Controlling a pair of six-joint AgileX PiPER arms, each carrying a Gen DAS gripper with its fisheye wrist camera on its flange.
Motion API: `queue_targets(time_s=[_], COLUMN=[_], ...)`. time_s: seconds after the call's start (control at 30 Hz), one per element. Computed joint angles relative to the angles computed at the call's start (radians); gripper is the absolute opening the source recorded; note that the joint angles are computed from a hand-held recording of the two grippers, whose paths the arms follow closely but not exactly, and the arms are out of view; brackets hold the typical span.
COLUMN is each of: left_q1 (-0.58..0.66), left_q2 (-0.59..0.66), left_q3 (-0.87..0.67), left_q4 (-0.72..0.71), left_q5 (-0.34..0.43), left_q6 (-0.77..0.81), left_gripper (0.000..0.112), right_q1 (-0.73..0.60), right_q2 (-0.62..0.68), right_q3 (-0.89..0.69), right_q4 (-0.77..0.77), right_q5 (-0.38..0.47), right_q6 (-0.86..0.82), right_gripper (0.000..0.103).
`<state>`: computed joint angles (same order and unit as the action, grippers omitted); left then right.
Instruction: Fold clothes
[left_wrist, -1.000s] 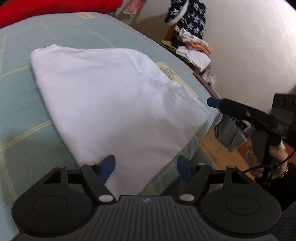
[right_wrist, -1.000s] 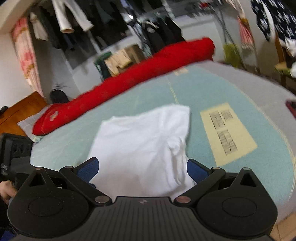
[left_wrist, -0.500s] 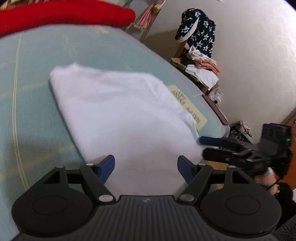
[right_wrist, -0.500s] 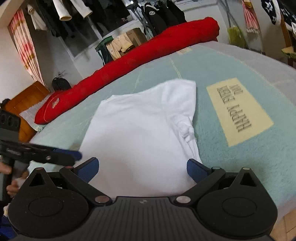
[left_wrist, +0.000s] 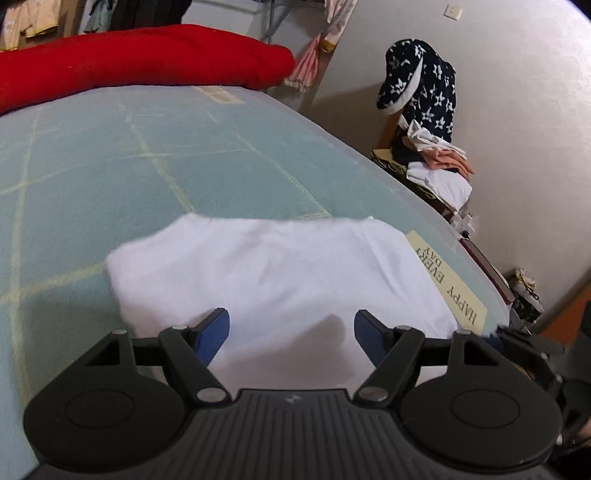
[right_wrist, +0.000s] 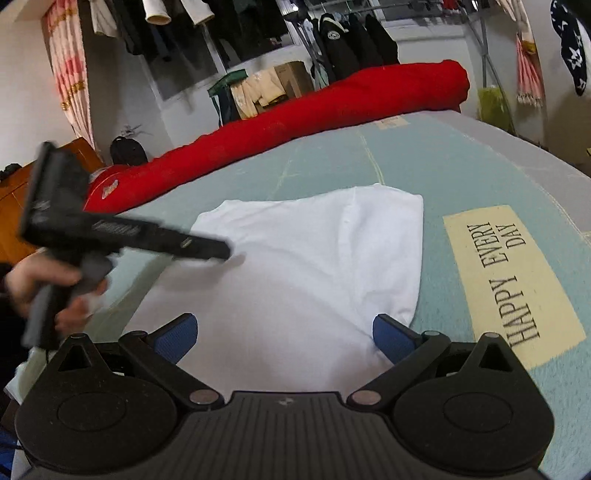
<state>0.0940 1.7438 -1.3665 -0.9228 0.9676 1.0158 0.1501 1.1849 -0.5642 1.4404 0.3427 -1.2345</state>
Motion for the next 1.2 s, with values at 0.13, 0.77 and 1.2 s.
queue_targets(time_s=[0.13, 0.77, 1.2], left_q1=[-0.044, 0.099, 0.114], left_q2=[0.037, -0.040, -0.062], left_q3=[-0.067, -0.090, 0.004], left_q4=[0.039, -0.001, -0.033], left_q5=[-0.058, 0.205, 0.188], left_q6=[-0.046, -0.134, -0.139], left_gripper=[0.074, 0.078, 0.079], right_q1=[-0.006, 0.025, 0.056], right_q2=[-0.016, 0.075, 0.214], right_q3=[0.030, -0.202, -0.309], right_q4=[0.056, -0.102, -0.457], right_q5=[0.009, -0.048, -0.045], right_q6=[-0.068, 0.000, 0.363], right_gripper=[0.103, 0.103, 0.103])
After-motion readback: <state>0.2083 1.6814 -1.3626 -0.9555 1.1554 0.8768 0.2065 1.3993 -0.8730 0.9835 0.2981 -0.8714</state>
